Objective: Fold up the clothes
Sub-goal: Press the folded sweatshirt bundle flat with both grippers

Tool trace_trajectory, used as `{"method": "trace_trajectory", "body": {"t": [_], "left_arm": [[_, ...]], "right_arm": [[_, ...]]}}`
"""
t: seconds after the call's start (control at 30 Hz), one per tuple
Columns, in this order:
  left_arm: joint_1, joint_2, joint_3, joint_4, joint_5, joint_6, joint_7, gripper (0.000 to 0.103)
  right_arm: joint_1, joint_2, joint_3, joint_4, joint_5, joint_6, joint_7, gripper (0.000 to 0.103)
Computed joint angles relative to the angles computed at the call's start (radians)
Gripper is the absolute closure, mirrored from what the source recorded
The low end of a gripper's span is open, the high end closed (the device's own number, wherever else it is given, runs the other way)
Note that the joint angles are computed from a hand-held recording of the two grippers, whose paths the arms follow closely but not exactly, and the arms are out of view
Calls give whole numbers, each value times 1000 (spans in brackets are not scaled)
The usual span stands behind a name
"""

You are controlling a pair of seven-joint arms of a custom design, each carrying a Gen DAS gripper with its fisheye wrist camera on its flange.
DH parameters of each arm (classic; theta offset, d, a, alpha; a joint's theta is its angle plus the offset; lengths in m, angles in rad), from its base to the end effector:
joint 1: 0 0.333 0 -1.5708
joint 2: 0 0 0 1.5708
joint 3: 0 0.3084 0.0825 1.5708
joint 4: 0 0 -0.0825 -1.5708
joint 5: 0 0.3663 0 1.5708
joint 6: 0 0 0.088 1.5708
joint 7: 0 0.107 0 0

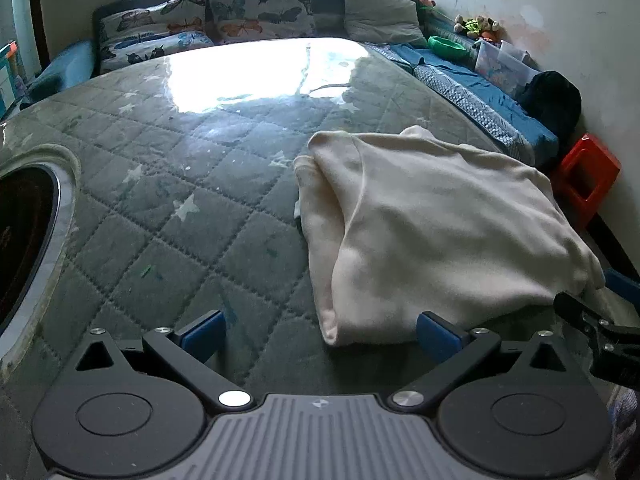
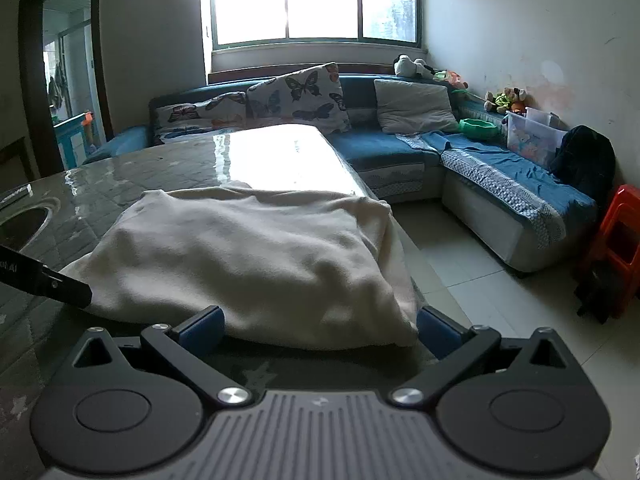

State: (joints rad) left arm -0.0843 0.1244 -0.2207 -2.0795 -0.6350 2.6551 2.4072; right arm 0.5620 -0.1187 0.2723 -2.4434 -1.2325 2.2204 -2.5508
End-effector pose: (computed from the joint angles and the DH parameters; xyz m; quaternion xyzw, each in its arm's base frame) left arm 0.5655 -0.1573 0.4176 -0.4307 0.8503 -0.2928 0.0754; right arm 0.3314 0.3204 0.3574 -0.4680 0.7568 -0.3763 0.2581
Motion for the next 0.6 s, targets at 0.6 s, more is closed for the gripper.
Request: {"method": "trace_trajectory", "body": {"t": [0.6], "left_arm": [[-9,-98,37,-92,-49,-11,89,0]], "right_arm": [[29,26,14,46,22,26,-45,0]]}}
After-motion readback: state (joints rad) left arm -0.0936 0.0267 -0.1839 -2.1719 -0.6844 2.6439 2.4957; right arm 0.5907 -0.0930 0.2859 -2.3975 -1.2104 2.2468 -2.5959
